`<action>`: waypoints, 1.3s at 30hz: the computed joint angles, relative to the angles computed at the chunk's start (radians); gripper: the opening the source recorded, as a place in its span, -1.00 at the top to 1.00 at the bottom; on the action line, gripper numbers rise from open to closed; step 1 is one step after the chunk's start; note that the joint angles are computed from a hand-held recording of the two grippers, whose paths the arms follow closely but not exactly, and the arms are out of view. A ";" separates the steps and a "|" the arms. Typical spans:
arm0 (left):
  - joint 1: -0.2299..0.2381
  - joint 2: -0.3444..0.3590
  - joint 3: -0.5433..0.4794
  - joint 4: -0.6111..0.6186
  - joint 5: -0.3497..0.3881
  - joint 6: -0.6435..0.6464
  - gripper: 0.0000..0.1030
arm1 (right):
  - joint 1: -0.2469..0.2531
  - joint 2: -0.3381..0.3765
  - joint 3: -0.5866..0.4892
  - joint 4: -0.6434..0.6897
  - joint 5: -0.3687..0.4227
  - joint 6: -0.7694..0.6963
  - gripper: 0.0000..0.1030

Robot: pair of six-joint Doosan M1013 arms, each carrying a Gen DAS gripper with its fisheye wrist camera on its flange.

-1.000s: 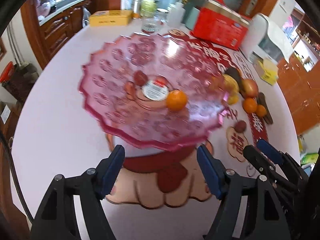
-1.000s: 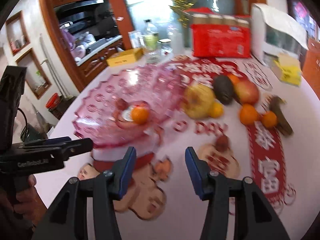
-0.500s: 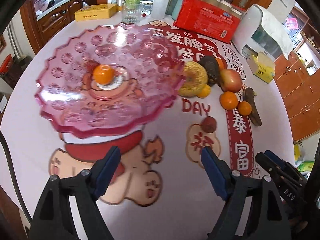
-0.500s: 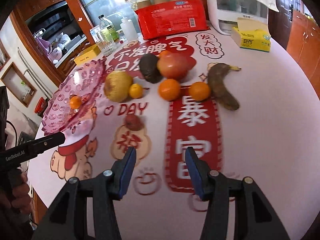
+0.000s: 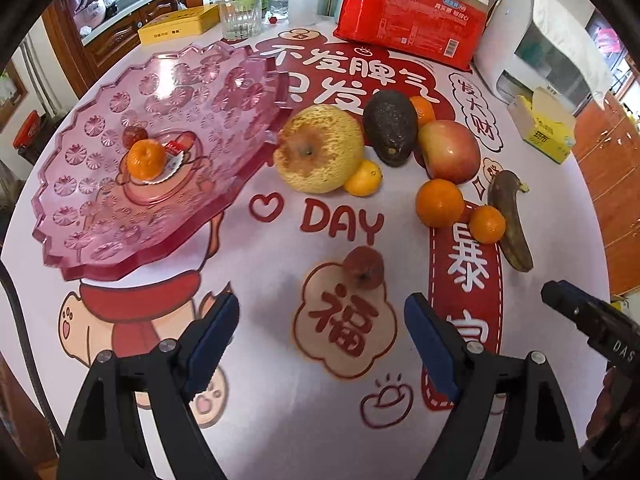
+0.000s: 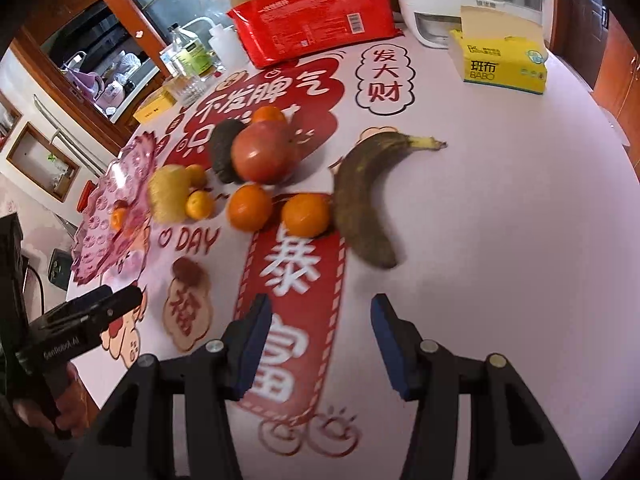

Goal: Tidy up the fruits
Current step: 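Grasp the second passion fruit with the left tool while the right tool grasps the brown banana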

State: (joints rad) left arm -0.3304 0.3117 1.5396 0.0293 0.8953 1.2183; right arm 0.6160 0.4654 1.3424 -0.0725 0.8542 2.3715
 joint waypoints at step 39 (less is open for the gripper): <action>-0.035 0.178 -0.163 0.029 0.152 -0.023 0.00 | -0.030 0.194 -0.213 -0.238 0.133 0.049 0.05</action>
